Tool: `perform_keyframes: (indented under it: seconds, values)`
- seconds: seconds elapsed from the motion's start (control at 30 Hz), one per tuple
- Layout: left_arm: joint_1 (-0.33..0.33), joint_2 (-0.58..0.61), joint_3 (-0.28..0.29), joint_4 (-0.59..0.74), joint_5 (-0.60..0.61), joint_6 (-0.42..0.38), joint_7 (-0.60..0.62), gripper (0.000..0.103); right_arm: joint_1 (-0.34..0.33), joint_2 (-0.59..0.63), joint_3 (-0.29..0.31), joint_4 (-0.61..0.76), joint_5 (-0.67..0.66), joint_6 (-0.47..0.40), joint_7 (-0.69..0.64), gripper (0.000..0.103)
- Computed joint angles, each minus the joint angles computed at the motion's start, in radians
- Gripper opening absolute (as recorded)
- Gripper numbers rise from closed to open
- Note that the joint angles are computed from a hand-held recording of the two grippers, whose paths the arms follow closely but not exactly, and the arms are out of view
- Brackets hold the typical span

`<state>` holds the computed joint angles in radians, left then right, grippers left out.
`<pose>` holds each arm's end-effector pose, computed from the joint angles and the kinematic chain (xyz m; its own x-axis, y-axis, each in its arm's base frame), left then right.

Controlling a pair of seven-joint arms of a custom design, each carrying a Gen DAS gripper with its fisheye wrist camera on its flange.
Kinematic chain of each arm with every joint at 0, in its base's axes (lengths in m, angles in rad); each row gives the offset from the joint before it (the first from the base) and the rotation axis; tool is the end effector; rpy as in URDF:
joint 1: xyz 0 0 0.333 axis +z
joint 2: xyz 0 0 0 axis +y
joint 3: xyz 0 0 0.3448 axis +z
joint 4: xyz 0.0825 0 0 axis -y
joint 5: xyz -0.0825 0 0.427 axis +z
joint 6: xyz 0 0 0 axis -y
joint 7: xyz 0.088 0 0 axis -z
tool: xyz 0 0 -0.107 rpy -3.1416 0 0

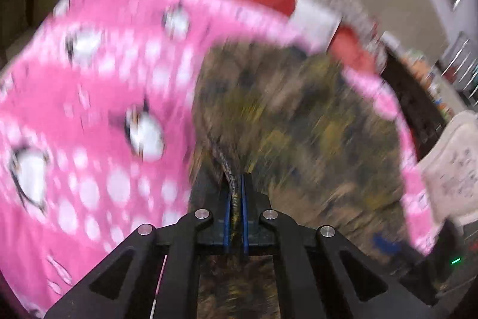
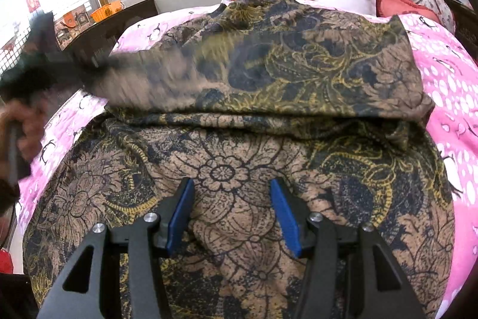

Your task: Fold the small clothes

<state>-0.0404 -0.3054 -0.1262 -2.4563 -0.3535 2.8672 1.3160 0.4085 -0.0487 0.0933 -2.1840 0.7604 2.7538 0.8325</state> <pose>0.5080 -0.0691 0.4953 0.2273 -0.8875 0.4008 -0.7296 -0.4278 -0.5335 0.5378 0.2635 0.4770 0.6258 -0.7587 -0.1811 -0.6486 -0.3771 -0.6612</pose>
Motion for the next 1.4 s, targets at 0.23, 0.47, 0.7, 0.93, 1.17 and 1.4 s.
perform_keyframes:
  seconds: [0.23, 0.47, 0.7, 0.93, 1.17, 1.4]
  values:
    - [0.232, -0.169, -0.198, -0.091, 0.234, 0.070, -0.275, 0.006, -0.011, -0.009, -0.014, 0.058, -0.109, -0.156, 0.131, 0.058]
    - [0.311, -0.067, -0.303, 0.022, 0.410, 0.117, -0.394, 0.017, -0.028, 0.111, -0.006, 0.249, -0.272, 0.008, 0.299, 0.048]
    - [0.291, 0.067, -0.300, 0.119, 0.570, 0.003, -0.485, 0.017, -0.211, 0.202, 0.017, 0.304, -0.317, -0.131, 0.316, 0.000]
    - [0.306, 0.098, -0.300, 0.066, 0.788, 0.115, -0.681, 0.019, -0.212, 0.176, -0.008, 0.263, -0.347, -0.105, 0.365, 0.000]
    - [0.238, 0.122, -0.237, 0.096, 0.876, 0.057, -0.742, 0.019, -0.176, 0.248, 0.002, 0.382, -0.446, 0.066, 0.493, 0.006]
    - [0.173, 0.133, -0.167, 0.094, 0.883, 0.077, -0.751, 0.019, -0.120, 0.444, -0.089, 0.611, -0.806, -0.122, 0.828, 0.000]
